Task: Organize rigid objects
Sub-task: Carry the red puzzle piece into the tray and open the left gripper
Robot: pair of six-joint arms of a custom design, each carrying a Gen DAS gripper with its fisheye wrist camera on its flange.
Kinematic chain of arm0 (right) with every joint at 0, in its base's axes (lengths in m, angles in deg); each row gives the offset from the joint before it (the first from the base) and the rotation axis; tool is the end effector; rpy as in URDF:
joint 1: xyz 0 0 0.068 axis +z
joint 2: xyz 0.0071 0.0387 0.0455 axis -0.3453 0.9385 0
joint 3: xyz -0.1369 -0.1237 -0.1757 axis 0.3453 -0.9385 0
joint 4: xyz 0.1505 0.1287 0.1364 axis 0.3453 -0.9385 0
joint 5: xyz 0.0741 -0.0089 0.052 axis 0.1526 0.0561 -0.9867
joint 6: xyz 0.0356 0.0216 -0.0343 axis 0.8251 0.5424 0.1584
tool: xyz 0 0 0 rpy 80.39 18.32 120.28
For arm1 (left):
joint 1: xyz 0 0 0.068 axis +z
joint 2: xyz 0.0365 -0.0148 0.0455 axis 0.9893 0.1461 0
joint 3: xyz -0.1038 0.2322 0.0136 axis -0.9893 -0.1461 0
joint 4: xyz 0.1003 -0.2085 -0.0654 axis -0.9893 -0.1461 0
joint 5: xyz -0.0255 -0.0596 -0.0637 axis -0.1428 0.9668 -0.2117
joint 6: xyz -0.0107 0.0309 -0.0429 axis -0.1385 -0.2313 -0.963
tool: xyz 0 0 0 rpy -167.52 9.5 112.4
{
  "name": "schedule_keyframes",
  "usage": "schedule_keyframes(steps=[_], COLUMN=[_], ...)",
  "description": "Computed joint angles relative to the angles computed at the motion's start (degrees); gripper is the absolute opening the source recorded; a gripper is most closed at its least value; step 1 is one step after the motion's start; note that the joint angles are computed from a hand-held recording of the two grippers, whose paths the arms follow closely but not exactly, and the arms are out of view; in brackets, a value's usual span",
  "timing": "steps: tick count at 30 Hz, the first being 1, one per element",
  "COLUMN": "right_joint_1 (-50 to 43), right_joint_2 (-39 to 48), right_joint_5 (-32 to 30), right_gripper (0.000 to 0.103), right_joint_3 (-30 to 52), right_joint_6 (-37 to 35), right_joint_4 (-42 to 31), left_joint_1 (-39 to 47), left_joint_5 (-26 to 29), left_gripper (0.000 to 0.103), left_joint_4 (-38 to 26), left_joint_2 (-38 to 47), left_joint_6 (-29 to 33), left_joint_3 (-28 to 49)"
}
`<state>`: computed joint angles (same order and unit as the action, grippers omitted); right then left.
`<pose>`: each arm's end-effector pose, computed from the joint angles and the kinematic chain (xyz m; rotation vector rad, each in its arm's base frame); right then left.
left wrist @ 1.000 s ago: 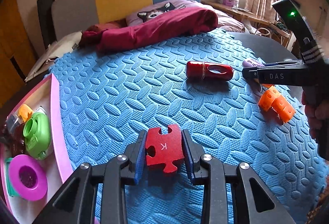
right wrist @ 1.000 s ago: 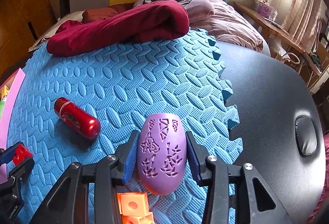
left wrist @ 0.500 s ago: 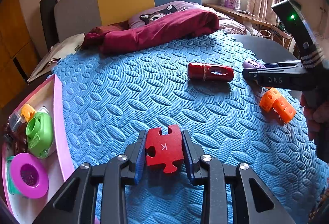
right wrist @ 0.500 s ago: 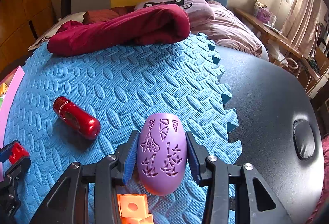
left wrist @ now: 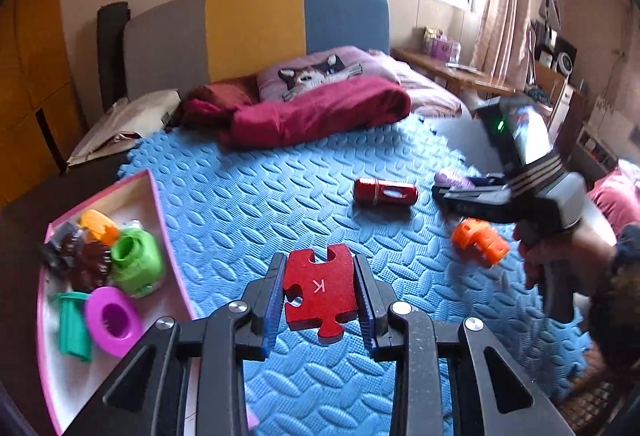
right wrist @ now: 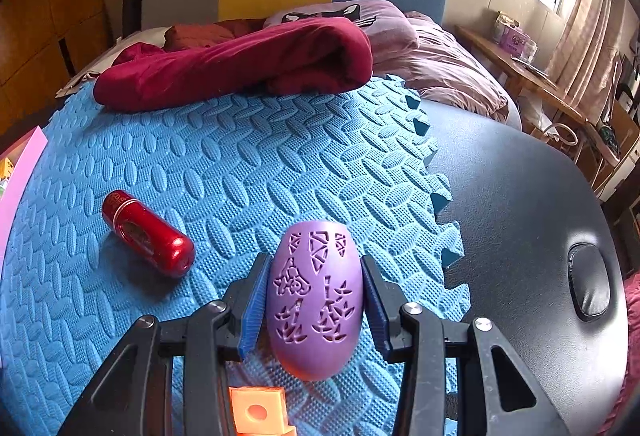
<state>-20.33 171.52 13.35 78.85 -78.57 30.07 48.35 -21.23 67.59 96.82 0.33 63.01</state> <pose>0.3567 -0.0011 0.0328 -0.1038 2.4986 -0.0458 0.2448 -0.1520 0.1021 0.2979 2.3075 -0.1801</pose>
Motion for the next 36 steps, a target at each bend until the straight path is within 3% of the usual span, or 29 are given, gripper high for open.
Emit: schedule_keyframes(steps=[11,24,36], right_joint_1=[1.8,2.5,2.6], right_joint_2=[-0.2,-0.3,-0.4], right_joint_5=[4.0,5.4,5.7], right_gripper=[0.044,0.044,0.044], right_joint_3=[-1.6,-2.4,-2.4], right_joint_6=[-2.3,-2.7,-3.0], right_joint_4=[3.0,4.1,4.2], left_joint_1=[6.3,17.9,35.7], left_joint_5=[-2.3,1.1,13.3], left_gripper=[0.033,0.033,0.033], left_joint_4=[-3.7,-3.0,-3.5], left_joint_2=[-14.3,-18.2,-20.6], left_joint_6=[-0.2,1.9,5.6], left_joint_3=[-9.9,-16.5,-21.1])
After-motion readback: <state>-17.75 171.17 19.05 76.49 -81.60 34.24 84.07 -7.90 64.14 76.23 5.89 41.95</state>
